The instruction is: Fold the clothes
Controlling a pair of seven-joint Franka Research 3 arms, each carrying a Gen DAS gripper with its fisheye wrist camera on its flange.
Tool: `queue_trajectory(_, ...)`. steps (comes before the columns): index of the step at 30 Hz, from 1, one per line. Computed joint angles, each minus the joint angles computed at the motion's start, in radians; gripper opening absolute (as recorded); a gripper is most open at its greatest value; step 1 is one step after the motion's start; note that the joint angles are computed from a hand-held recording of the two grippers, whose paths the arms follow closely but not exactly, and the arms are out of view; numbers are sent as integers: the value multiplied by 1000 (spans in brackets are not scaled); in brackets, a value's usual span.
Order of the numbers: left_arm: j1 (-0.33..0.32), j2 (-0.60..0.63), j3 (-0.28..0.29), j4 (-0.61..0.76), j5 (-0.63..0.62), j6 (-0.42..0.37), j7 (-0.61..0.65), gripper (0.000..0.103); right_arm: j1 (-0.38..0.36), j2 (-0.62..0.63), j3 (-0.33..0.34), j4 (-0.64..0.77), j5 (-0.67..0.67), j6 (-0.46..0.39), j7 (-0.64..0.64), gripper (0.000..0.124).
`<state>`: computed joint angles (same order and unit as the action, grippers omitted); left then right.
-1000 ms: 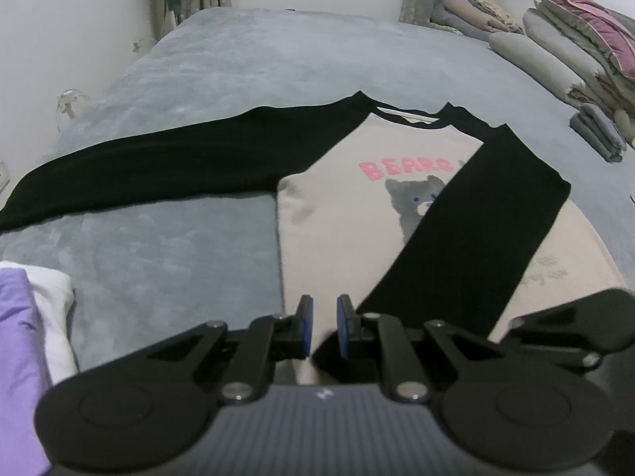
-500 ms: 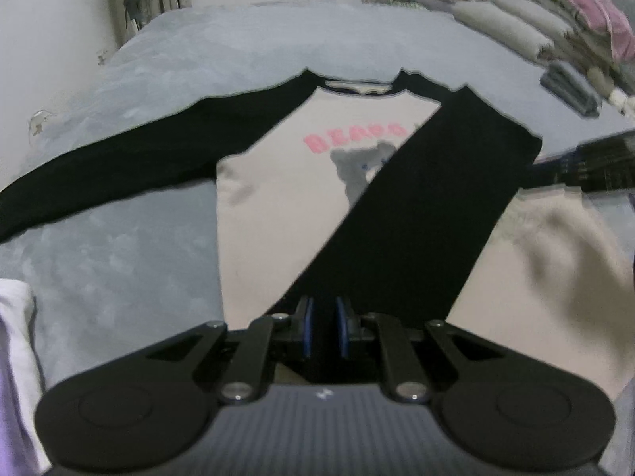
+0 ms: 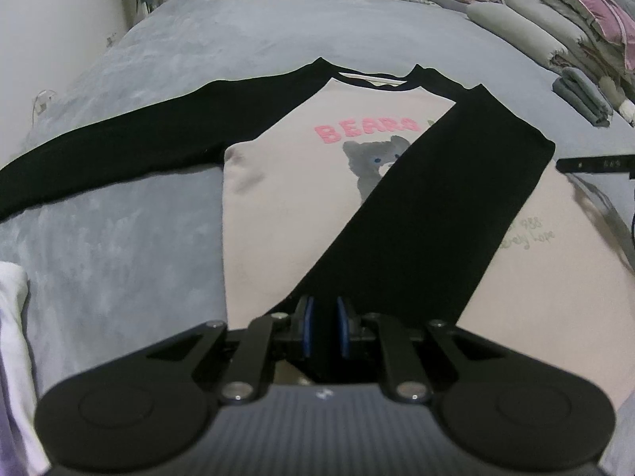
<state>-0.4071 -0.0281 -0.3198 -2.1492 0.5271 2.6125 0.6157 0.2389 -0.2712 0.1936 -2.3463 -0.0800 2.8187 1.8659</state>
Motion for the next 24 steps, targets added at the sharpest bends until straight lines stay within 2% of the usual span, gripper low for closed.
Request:
queue_trajectory(5,-6,8,-3,9,31,-15,-11,13,-37,53,24,5,-32,127,89,27)
queue_trajectory(9,-6,8,0,8,20,-8,-5,13,-77,90,55,6,-162,186,146,27)
queue_trajectory(12,-5,10,1,10,18,-7,4,13,-13,65,-1,-25,-68,229,36,10)
queue_trajectory(14,-5,12,1,13,15,-8,7,13,-68,58,48,-3,-119,177,97,9)
queue_trajectory(16,-5,10,2,10,16,-5,9,13,-76,56,51,18,-106,128,150,8)
queue_trajectory(20,-5,6,1,3,23,1,10,13,-39,58,14,18,-79,86,119,7)
queue_trajectory(23,-3,7,2,2,20,5,14,13,14,41,-40,17,27,54,36,7)
queue_trajectory(24,-3,8,2,3,17,4,16,13,7,33,-37,25,25,19,33,8)
